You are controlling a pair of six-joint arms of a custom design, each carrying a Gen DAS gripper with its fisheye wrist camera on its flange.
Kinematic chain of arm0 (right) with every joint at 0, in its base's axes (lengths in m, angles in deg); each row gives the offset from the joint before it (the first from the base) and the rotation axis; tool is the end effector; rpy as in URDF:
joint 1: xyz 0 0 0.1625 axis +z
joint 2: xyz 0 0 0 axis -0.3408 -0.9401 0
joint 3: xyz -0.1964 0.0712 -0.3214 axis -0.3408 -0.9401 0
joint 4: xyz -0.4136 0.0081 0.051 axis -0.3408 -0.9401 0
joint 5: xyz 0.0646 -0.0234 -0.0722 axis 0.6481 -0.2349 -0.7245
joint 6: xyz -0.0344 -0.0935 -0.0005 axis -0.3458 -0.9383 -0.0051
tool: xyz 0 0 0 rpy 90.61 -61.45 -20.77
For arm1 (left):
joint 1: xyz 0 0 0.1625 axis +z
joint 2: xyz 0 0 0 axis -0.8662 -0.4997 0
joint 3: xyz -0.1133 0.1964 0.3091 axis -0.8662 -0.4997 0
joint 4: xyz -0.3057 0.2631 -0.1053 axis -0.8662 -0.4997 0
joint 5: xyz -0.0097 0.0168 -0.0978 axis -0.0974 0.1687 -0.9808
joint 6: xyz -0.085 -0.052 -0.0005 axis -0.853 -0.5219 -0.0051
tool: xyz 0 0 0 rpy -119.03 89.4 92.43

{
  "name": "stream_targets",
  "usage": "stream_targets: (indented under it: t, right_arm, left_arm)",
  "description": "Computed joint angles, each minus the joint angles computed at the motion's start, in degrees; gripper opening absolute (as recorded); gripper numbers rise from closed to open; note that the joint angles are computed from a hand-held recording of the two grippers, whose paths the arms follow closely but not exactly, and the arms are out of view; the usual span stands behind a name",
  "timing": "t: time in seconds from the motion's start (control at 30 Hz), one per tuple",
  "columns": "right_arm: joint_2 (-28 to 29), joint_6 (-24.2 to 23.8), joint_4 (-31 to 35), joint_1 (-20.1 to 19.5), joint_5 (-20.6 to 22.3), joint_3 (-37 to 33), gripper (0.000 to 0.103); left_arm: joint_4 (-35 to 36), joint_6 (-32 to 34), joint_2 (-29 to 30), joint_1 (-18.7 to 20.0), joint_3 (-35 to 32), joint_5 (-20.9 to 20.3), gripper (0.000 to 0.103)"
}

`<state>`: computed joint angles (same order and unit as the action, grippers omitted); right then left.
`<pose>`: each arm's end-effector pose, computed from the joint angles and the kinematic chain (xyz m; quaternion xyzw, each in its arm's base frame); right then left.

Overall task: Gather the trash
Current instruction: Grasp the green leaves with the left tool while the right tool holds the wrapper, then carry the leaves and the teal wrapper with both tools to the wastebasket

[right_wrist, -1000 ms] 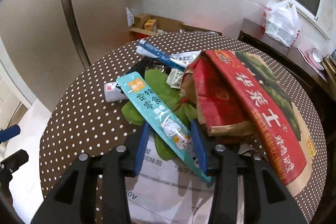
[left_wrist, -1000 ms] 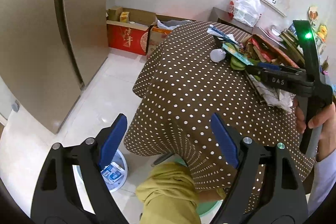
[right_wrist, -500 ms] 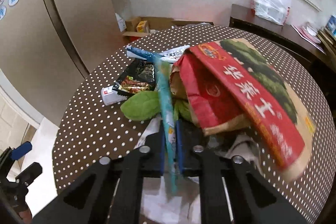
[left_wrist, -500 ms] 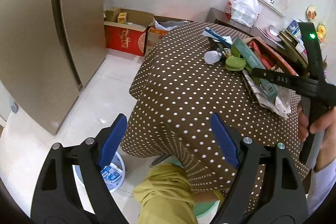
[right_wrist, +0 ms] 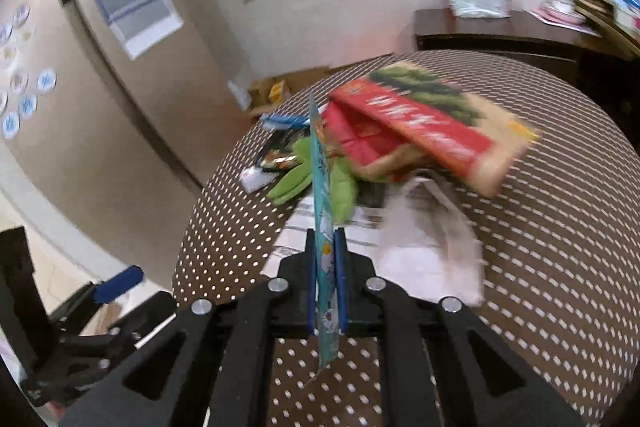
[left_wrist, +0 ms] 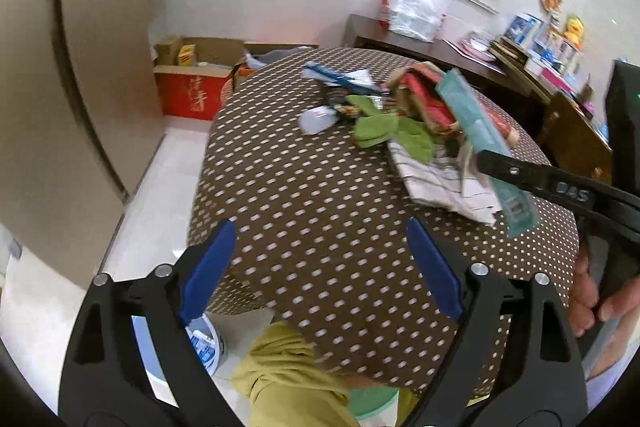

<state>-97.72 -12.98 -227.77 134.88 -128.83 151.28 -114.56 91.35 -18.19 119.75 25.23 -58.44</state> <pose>0.3561 -0.5960 0.1336 0.0417 -0.8920 0.3962 0.2136 -0.1506 -0.6215 0.3481 0.2777 0.8957 -0.2766 0.2100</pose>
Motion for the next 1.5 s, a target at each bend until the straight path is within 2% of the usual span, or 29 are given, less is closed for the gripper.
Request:
stream_targets:
  t: [0.07, 0.17, 0.23, 0.3, 0.37, 0.4, 0.5, 0.57, 0.6, 0.63, 0.67, 0.73, 0.8, 0.97, 1.17, 1.5]
  right_arm:
    - [-1.7, 0.7, -2.5, 0.2, -0.6, 2.1, 0.008]
    - [-3.5, 0.0, -6.4, 0.5, -3.0, 4.2, 0.008]
    - [-4.5, -0.2, -7.8, 0.3, -4.4, 4.9, 0.008]
    - [-5.7, 0.5, -8.1, -0.4, -4.5, 5.8, 0.008]
    - [-6.4, 0.5, -8.3, -1.0, -4.9, 6.3, 0.008]
    - [-6.8, 0.4, -8.2, -1.5, -4.9, 6.6, 0.008]
    - [-7.3, 1.0, -8.5, -2.5, -4.4, 7.6, 0.008]
    - [-7.7, 1.2, -9.0, -3.4, -3.2, 8.3, 0.008]
    - [-7.7, 1.3, -9.3, -3.7, -2.9, 8.4, 0.008]
    - [-7.9, 1.5, -9.4, -4.0, -2.7, 8.7, 0.008]
    - [-8.1, 1.6, -9.5, -4.3, -2.6, 9.0, 0.008]
    - [-8.3, 1.6, -9.6, -4.8, -2.2, 9.3, 0.008]
    - [-8.5, 1.6, -9.6, -5.2, -2.0, 9.4, 0.008]
    - [-9.4, 2.3, -10.8, -5.2, -1.5, 11.1, 0.008]
    - [-9.5, 1.9, -12.7, -3.3, -2.9, 12.0, 0.008]
    - [-6.9, 2.0, -10.9, 0.8, -2.8, 10.3, 0.008]
  left_arm:
    - [0.1, 0.9, 1.0, -0.6, -0.6, -0.2, 0.087]
    - [0.7, 3.4, 3.6, -0.8, -3.1, -3.5, 0.087]
    - [1.6, 5.1, 6.9, -0.2, -6.8, -6.5, 0.087]
    - [4.0, 4.4, 10.3, 0.0, -10.8, -6.7, 0.087]
    - [5.5, 5.0, 13.9, 0.6, -15.0, -8.6, 0.087]
    - [5.9, 5.7, 15.8, 0.9, -17.1, -8.6, 0.087]
    - [6.6, 6.6, 21.0, 0.8, -21.7, -5.5, 0.087]
    - [5.6, 8.3, 22.7, 0.7, -22.7, -4.4, 0.079]
    - [6.1, 8.8, 23.8, 0.7, -23.7, -3.6, 0.065]
    - [7.3, 7.7, 24.5, 0.7, -24.5, -2.0, 0.040]
    - [8.5, 5.8, 25.2, 0.7, -25.4, -0.4, 0.032]
    - [7.5, 4.0, 24.7, 0.8, -24.9, -1.9, 0.018]
    - [5.0, 3.8, 23.4, 0.3, -22.9, -1.5, 0.012]
    - [3.8, 3.4, 20.2, -0.5, -20.0, -3.1, 0.010]
    - [-4.1, 6.3, 15.1, -2.8, -13.1, -1.7, 0.009]
    - [-6.0, 5.0, 7.2, -3.2, -6.0, -0.2, 0.009]
